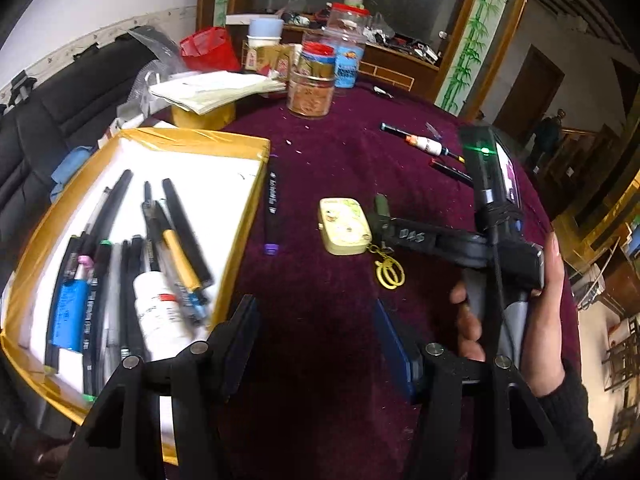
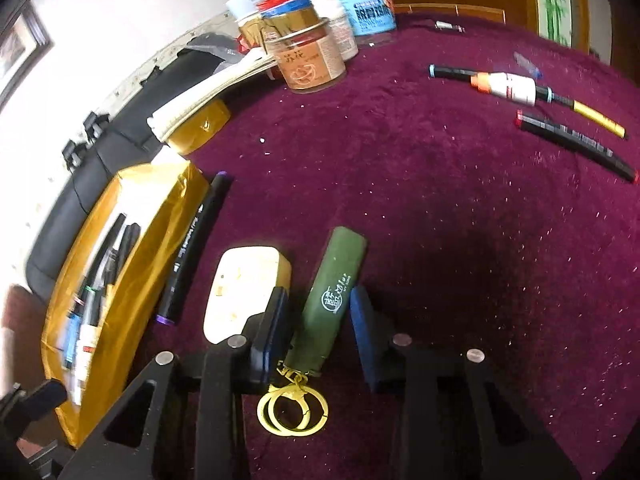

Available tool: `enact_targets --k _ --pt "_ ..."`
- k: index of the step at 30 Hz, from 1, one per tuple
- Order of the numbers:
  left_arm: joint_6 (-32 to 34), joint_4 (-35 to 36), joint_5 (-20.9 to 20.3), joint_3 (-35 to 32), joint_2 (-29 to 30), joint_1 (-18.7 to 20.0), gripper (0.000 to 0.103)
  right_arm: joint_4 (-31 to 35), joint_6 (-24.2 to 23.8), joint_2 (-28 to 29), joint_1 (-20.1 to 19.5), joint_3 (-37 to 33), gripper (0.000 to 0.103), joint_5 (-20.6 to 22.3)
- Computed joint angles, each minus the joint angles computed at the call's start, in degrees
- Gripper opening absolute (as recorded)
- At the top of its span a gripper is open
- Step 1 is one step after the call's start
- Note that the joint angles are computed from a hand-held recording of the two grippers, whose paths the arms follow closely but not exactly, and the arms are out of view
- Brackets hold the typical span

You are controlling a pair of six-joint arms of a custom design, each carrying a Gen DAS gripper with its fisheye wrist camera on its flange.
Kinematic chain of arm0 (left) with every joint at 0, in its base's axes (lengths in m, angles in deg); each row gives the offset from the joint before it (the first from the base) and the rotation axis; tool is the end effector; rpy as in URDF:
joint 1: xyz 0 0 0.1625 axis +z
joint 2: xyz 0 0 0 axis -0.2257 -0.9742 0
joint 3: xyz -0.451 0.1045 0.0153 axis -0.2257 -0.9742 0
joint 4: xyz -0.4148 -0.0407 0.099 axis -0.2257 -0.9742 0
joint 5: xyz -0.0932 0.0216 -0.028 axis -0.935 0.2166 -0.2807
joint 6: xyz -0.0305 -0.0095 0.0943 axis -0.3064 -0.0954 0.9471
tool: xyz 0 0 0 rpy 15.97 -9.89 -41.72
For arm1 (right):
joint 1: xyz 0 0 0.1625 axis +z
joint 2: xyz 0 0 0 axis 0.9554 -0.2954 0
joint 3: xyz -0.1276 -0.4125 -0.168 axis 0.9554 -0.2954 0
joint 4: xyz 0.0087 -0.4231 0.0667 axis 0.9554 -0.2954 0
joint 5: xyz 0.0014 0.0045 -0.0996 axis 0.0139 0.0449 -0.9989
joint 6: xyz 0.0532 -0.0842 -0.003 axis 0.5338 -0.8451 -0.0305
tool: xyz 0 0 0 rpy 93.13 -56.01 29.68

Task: Organize rigid objects
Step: 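Grasp the yellow cartoon tin with the left tool while the right tool grasps the green marker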

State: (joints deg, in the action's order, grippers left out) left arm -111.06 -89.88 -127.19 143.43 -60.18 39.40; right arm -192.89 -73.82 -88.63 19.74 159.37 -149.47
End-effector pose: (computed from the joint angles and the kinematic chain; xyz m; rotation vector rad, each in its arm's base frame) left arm -0.3117 -0.3796 0.1032 0.3869 2.4678 -0.7157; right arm 0.1235 -0.5019 0.1999 0.4042 -2.6465 0.6282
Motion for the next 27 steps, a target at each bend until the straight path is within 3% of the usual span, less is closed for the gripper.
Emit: enact_targets --k 2,4,7,9,12,20,27 --pt "0.7 0.0 -0.7 -1.0 1.1 0.6 0.062 -2.5 -2.3 1.7 1.9 0.0 0.026 -4.6" --pt "1.7 0.2 -0.9 -2.2 2.3 1.3 0.062 -3.2 -2.8 2.0 2.2 0.0 0.026 -5.7" --pt "3.6 -0.4 -2.5 -4.0 3.7 3.1 0.062 1.3 -0.7 -0.1 0.5 -0.6 0.02 -2.0" --pt "4.7 -0.5 -3.1 -5.4 4.8 4.4 0.062 3.9 1.6 -2.4 -1.8 -0.9 0.018 2.8" --pt "7.6 1.1 -3.4 -8.3 7.2 6.5 0.062 3.8 4.1 -4.7 -4.3 -0.4 0.017 8.0" --pt "9.0 4.9 -3.9 -16.3 13.1 11.4 0.062 -0.8 7.1 -6.8 -5.7 1.2 0.017 10.8" --pt "8.6 8.0 -4.9 -20.5 17.3 13.1 0.062 -0.8 7.5 -6.9 -6.4 1.2 0.017 12.3"
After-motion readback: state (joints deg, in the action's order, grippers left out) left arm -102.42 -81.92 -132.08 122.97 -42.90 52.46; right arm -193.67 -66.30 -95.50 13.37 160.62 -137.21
